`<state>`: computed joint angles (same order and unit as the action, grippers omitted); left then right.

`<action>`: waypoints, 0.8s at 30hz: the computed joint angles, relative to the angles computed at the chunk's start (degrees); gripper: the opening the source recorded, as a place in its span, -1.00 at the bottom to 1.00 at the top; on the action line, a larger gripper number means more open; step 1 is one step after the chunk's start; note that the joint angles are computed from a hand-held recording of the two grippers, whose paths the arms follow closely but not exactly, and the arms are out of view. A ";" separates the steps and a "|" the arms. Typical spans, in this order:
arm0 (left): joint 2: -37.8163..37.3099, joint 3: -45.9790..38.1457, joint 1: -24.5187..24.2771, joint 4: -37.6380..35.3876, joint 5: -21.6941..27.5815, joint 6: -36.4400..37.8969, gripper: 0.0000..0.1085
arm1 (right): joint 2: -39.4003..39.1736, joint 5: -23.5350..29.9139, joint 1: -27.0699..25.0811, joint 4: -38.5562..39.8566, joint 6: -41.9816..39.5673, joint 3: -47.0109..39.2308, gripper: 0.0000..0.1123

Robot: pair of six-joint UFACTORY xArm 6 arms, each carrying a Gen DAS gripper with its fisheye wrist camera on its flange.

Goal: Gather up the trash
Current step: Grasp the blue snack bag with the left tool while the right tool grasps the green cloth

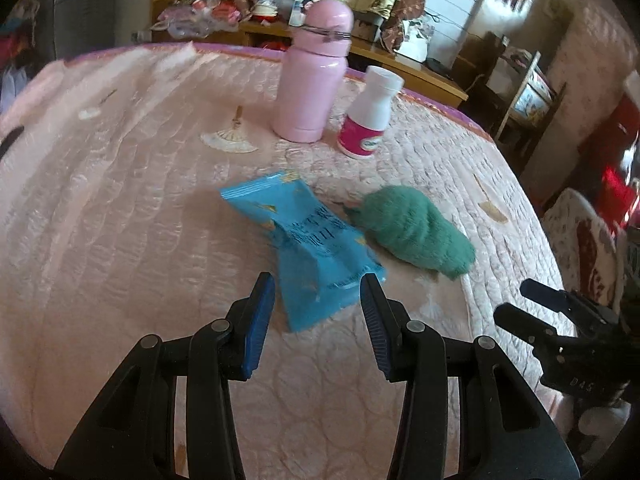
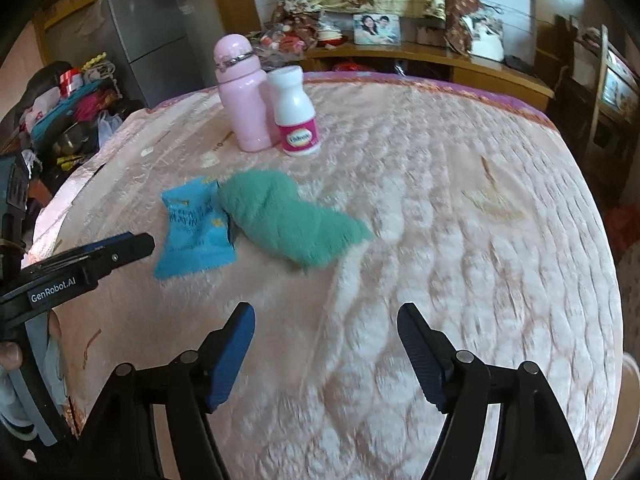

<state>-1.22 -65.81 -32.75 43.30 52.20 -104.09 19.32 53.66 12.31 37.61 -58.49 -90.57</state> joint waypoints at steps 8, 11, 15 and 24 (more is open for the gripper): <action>0.04 3.64 5.54 -2.50 -8.85 -0.85 0.02 | 6.33 0.63 3.65 0.60 -1.38 -8.65 0.32; 0.84 4.43 7.50 -3.68 -11.96 -1.09 0.02 | 8.99 0.46 5.29 -0.26 -1.43 -11.64 0.33; 1.95 3.45 8.26 -2.95 -11.59 -1.19 0.03 | 12.78 -0.17 6.93 -2.18 -0.86 -15.56 0.33; 3.29 2.56 8.53 -3.01 -13.13 1.52 -0.48 | 19.63 12.36 6.23 1.88 3.09 -24.92 -0.31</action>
<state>2.07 -63.25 -24.21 40.29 39.07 -102.57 38.94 66.01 18.54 39.49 -55.40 -115.48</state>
